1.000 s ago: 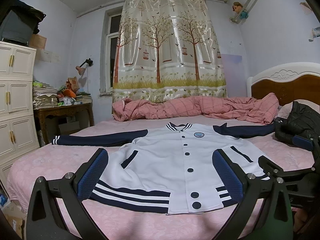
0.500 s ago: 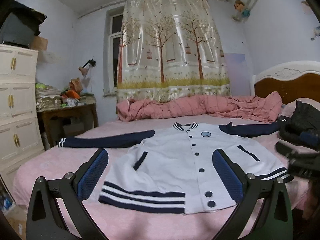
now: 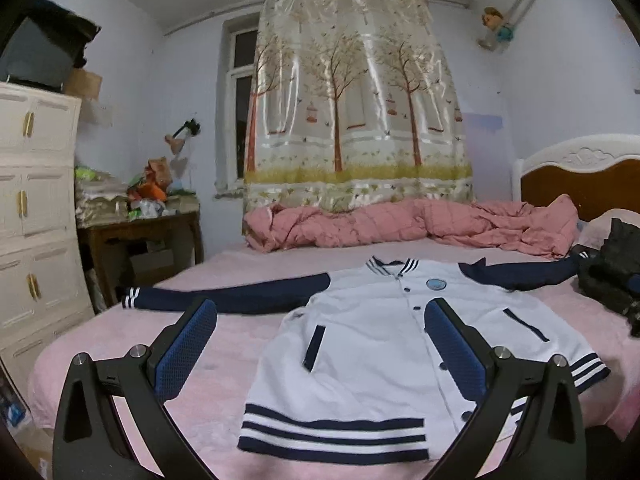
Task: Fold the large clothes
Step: 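Grasp the striped jacket hem with the left tool while the right tool grasps the hem too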
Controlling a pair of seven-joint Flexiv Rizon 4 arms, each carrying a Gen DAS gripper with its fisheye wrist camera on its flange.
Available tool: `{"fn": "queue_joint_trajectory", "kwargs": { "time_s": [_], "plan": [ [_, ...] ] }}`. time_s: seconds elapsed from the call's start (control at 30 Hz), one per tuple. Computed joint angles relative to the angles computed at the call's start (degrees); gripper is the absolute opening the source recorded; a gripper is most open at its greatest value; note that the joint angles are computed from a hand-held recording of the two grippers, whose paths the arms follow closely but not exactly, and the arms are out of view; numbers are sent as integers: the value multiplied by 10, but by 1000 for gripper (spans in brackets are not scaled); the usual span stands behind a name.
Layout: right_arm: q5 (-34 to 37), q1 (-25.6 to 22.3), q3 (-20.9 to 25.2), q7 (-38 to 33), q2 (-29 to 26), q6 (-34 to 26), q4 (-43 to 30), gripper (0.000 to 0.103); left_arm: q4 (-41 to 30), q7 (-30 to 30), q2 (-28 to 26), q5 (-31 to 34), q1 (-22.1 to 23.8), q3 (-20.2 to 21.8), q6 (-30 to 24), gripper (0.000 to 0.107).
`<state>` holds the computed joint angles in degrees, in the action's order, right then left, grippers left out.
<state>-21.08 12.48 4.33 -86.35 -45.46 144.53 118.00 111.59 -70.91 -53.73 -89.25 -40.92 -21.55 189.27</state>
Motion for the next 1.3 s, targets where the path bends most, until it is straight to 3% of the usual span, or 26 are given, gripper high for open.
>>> {"fn": "queue_joint_trajectory", "kwargs": {
  "time_s": [0.1, 0.23, 0.3, 0.47, 0.63, 0.73, 0.77, 0.8, 0.83, 0.9, 0.97, 1.0, 1.07, 1.13, 1.2, 1.3],
  "plan": [
    [-55, -36, 10, 32, -2, -4, 5, 103, 28, -42, 0, -20, 5, -5, -17, 103],
    [-37, -36, -6, 35, -11, -38, 3, 102, 54, -82, -15, -39, 9, -7, -54, 103],
    [-46, -46, -9, 40, -23, -65, -7, 97, 68, -117, -26, -35, 15, -7, -88, 103],
    [-146, -114, 19, 95, -74, -108, -47, 90, 98, -186, -46, 11, 40, 6, -169, 103],
    [-171, -123, 24, 124, -114, -124, -80, 84, 109, -209, -57, 48, 59, 16, -217, 103],
    [-162, -113, 18, 116, -128, -107, -84, 80, 133, -270, -62, 115, 64, 38, -238, 99],
    [-157, -108, 15, 110, -130, -101, -83, 77, 136, -278, -64, 127, 61, 44, -234, 90],
    [-166, -111, 16, 108, -134, -95, -82, 68, 143, -289, -63, 153, 61, 51, -236, 75],
    [-193, -124, 23, 115, -139, -90, -82, 59, 151, -306, -62, 181, 62, 57, -237, 68],
    [-207, -130, 25, 124, -140, -82, -80, 53, 154, -316, -59, 195, 62, 60, -237, 43],
    [-226, -138, 25, 140, -139, -79, -80, 36, 169, -346, -56, 240, 65, 71, -233, 11],
    [-268, -158, 35, 165, -141, -79, -86, 18, 174, -363, -53, 250, 65, 73, -228, 11],
    [-325, -180, 40, 208, -147, -59, -96, 13, 167, -336, -38, 209, 57, 63, -231, 11],
    [-263, -146, 25, 171, -131, -35, -86, 12, 149, -284, -21, 172, 44, 66, -218, 11],
    [-211, -112, 16, 162, -113, -34, -93, 12, 119, -194, 6, 134, 51, 60, -229, 11],
    [-163, -65, 7, 174, -98, -88, -148, 12, 59, -62, 35, 95, 88, 59, -265, 12]
  ]
}}
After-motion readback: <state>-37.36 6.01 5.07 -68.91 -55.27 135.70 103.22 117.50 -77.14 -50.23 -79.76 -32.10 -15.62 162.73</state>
